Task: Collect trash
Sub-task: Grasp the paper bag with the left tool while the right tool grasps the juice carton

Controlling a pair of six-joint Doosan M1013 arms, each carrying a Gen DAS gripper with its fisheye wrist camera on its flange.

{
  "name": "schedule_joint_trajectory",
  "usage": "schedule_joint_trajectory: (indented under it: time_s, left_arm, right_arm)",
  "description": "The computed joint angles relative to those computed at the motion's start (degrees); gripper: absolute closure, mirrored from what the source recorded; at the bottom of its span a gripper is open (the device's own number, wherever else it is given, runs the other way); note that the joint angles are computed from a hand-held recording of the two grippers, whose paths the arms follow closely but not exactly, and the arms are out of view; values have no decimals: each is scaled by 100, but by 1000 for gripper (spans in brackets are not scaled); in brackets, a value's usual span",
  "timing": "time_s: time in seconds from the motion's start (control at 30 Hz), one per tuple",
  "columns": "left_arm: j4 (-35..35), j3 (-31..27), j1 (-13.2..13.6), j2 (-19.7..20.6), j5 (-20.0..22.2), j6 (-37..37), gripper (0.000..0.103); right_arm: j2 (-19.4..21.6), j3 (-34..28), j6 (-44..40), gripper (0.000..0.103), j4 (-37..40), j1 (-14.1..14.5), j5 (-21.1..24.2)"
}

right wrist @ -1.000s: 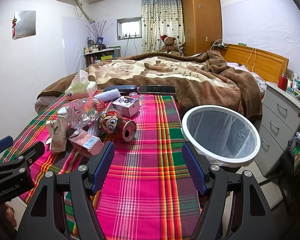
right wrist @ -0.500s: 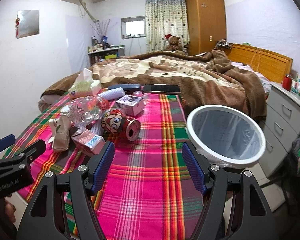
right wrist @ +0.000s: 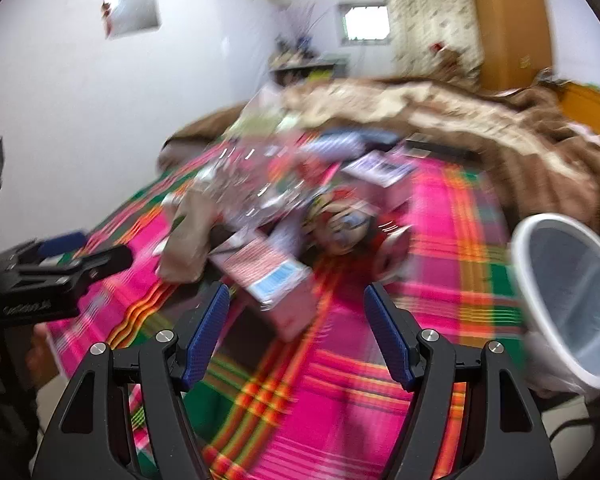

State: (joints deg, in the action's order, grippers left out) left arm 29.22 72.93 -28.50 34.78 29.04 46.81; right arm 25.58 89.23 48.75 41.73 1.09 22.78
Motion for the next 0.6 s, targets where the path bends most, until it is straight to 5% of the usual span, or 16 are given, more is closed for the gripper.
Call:
schedule_joint_trajectory:
  time_s: [0.13, 0.27, 0.43, 0.6]
  left_arm:
    - [-1198, -161, 144, 132, -69, 1041, 1]
    - [-1760, -316, 210, 242, -21, 1619, 0]
    - [-2414, -606, 266, 417, 199, 2208, 0]
    - [-2529, -884, 260, 589, 409, 2321, 1]
  right_arm:
    - [155, -276, 931, 32, -1313, 138, 189]
    - [207, -381, 892, 32, -1199, 93, 426]
    - [228, -410, 1203, 69, -1402, 45, 449]
    - [286, -464, 1024, 69, -1083, -10, 528]
